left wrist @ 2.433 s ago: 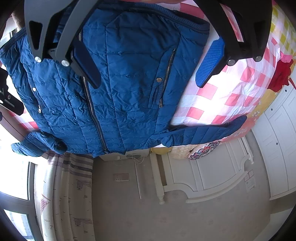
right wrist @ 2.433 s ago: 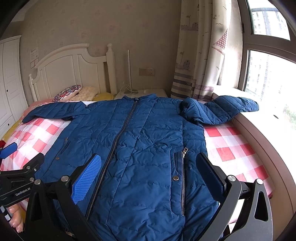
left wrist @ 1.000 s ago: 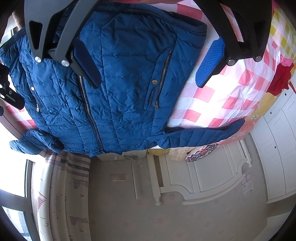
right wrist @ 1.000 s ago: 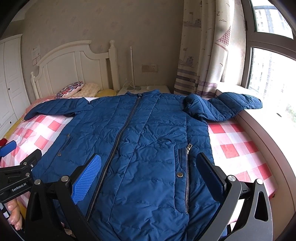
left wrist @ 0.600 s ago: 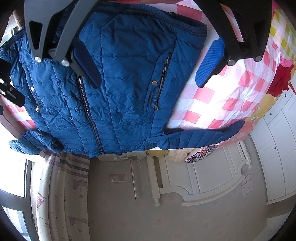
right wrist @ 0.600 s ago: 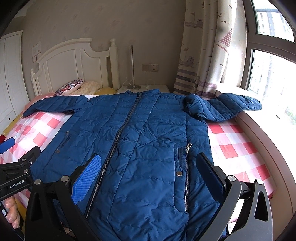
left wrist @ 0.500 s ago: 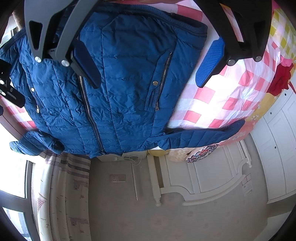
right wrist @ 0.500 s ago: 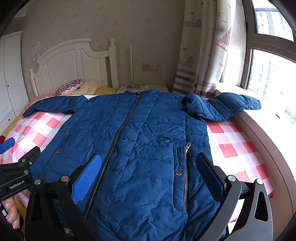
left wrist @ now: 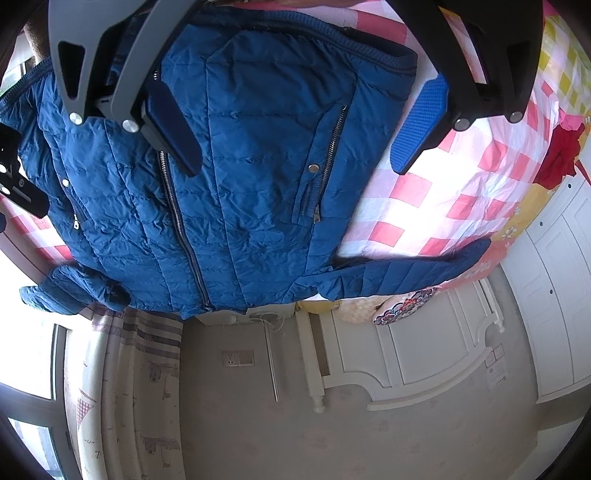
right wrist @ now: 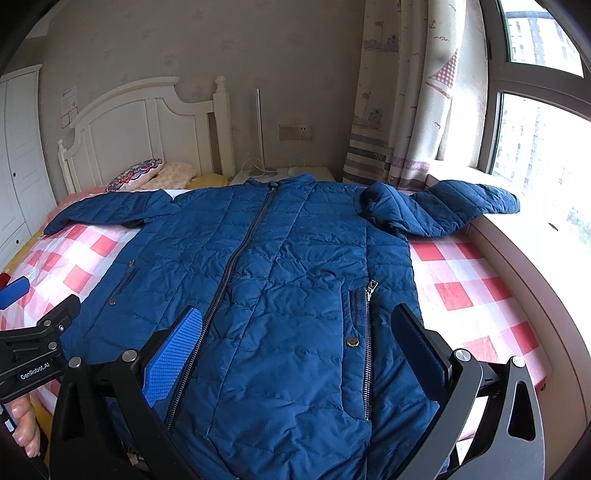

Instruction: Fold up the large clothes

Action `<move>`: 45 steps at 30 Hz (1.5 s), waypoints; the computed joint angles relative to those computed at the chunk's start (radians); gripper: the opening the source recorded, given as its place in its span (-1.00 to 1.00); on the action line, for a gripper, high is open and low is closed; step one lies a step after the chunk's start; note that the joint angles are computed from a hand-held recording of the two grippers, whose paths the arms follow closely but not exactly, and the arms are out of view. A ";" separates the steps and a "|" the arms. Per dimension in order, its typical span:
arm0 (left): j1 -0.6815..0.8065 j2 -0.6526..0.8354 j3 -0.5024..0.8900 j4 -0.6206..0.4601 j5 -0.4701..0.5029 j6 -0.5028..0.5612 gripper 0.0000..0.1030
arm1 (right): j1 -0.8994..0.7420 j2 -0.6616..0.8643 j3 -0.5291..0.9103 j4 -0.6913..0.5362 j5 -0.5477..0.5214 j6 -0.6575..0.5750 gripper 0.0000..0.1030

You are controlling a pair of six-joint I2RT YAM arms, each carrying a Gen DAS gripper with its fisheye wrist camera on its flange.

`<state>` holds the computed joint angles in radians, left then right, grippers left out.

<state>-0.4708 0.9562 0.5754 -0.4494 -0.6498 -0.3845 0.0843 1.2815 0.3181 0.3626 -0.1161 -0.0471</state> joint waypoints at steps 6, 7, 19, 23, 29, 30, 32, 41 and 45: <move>0.028 0.021 0.005 0.016 0.026 0.017 0.96 | 0.004 0.034 0.012 0.011 0.006 0.002 0.91; 0.034 0.025 0.005 0.020 0.030 0.021 0.96 | 0.004 0.039 0.015 0.010 0.006 0.003 0.91; 0.117 0.167 0.043 0.096 0.113 0.070 0.96 | -0.018 0.180 0.088 0.030 0.002 0.004 0.91; 0.145 0.248 0.088 0.127 0.147 0.111 0.96 | -0.021 0.251 0.130 0.032 0.011 0.002 0.91; 0.232 0.480 0.254 0.241 0.270 0.244 0.96 | -0.080 0.403 0.270 0.012 -0.022 -0.025 0.91; 0.246 0.559 0.309 0.267 0.278 0.278 0.96 | -0.103 0.449 0.326 -0.013 -0.020 -0.025 0.91; 0.262 0.712 0.432 0.282 0.284 0.330 0.96 | -0.142 0.532 0.430 -0.057 -0.032 -0.026 0.91; 0.327 1.209 0.948 0.110 0.342 0.349 0.96 | -0.331 1.010 1.227 -0.618 -0.169 0.056 0.91; 0.368 1.213 0.856 0.259 0.449 0.313 0.96 | -0.356 1.214 1.591 -0.756 -0.063 0.087 0.91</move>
